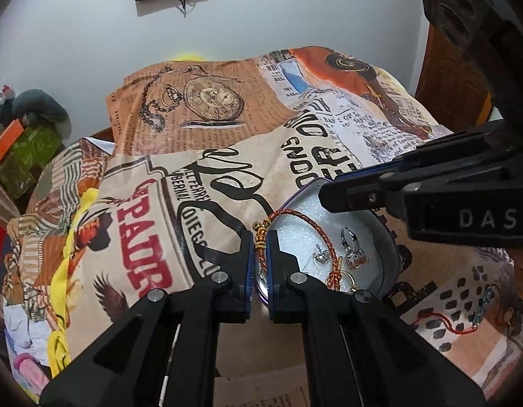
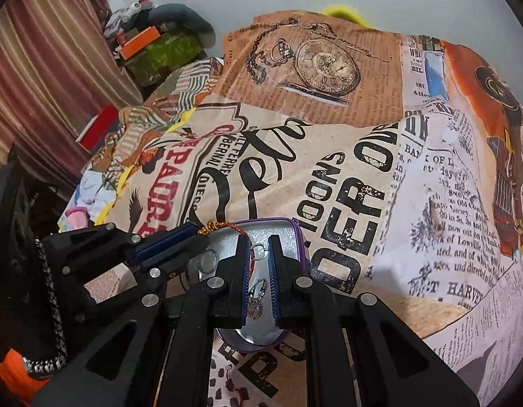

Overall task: Organize jewelry
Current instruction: 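Carry the bracelet into the tin with the left tool while the right tool drops its charm there, then open the left tool to release the bracelet in the tin, then move the left tool to the gold ring on the bed and grasp it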

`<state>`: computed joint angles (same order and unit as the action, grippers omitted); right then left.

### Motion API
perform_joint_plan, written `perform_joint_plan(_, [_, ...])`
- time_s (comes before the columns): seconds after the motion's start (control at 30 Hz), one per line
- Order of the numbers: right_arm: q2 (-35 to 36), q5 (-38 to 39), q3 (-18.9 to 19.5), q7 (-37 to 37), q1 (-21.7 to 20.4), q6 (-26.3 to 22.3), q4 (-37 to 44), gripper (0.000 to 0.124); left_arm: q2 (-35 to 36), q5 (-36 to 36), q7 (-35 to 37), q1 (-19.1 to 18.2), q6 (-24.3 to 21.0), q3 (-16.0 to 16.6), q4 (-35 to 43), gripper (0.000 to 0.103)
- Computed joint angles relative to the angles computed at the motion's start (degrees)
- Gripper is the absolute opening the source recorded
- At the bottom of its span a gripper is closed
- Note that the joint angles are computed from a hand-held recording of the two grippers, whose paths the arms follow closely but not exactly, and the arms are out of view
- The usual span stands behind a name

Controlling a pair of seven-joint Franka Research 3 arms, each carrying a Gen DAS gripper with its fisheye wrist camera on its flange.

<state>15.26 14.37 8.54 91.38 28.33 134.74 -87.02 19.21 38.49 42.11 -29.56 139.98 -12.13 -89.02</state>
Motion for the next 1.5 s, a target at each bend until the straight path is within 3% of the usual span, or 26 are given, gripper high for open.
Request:
perform_joint_plan(0.23, [1.14,2.07,0.03,1.08,-0.63,-3.00,2.02,0.010,-2.49,-2.60,-0.18,1.65,2.86,-0.75,-3.14,0.007])
perform_joint_plan(0.43, [0.47,3.34,0.07,1.33,-0.90,-3.67,1.50,0.010,-3.96,-2.85,-0.50,1.90,2.72,-1.01,-4.57,0.007])
perform_joint_plan(0.57, [-1.63,0.16,-0.36,2.30,-0.06,-2.33,-0.48,0.010,-5.25,-4.04,-0.50,2.43,3.33,-1.54,-5.94,0.008])
perform_joint_plan(0.87, [-10.17,-10.92,-0.55,6.62,1.04,2.03,-8.85,0.011,-9.29,-4.09,-1.61,2.56,3.57,-2.70,-8.95,0.030])
perform_joint_plan(1.07, [-17.25,-20.52,0.76,12.40,0.39,5.59,-16.28,0.035,-13.13,-4.88,-1.83,2.81,3.08,-4.21,-11.61,0.039])
perform_joint_plan(1.13, [-19.02,-22.19,1.47,13.61,-0.16,6.71,-18.19,0.041,-14.41,-5.19,-1.88,2.80,2.78,-4.73,-12.42,0.041])
perform_joint_plan(1.5, [-31.08,-23.98,4.53,15.54,-3.91,11.34,-30.80,0.041,-18.46,-7.67,-1.57,2.13,2.40,-7.42,-14.83,0.046])
